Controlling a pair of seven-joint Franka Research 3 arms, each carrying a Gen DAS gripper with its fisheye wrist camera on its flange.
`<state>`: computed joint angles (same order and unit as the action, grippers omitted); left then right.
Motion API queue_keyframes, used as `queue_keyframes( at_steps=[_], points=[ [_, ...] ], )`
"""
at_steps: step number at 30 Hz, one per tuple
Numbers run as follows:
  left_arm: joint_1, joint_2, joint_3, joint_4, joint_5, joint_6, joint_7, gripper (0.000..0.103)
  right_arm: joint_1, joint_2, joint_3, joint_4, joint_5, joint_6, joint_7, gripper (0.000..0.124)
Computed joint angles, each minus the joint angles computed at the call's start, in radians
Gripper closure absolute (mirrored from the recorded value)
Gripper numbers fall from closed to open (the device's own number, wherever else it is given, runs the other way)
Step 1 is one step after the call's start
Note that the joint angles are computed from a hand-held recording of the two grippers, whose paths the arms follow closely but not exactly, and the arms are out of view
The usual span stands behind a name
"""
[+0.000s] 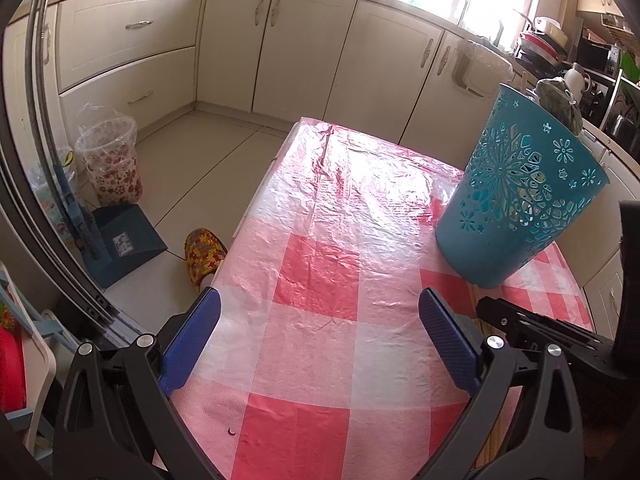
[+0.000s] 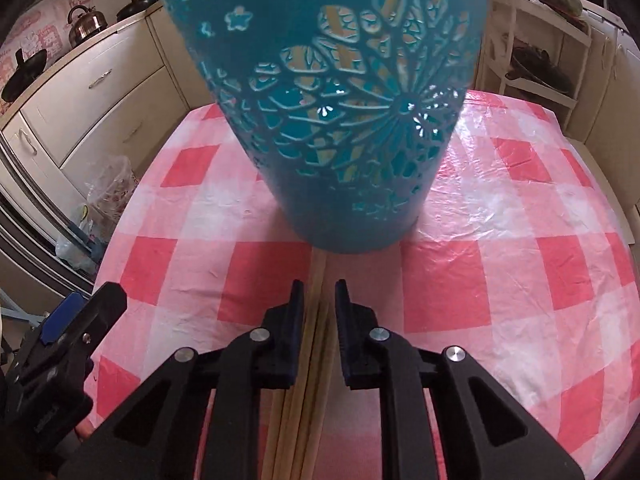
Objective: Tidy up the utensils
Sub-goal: 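Move the right gripper back down to the chopsticks on the cloth, then grasp a chopstick with the right gripper and drop it into the basket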
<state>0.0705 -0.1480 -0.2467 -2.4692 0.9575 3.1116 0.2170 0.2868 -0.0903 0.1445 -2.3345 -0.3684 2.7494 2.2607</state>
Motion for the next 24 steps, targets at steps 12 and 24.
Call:
queue_keyframes(
  at_steps=[12, 24],
  points=[
    [-0.004, 0.001, 0.002, 0.000, -0.007, -0.001, 0.007, 0.008, 0.057, -0.167, -0.090, -0.189, 0.106, 0.297, -0.044, 0.118],
    [-0.006, 0.002, 0.003, 0.001, -0.011, -0.003, 0.009, 0.008, 0.455, -0.213, -0.424, -0.071, 0.542, 0.584, -0.377, 0.118]
  ],
)
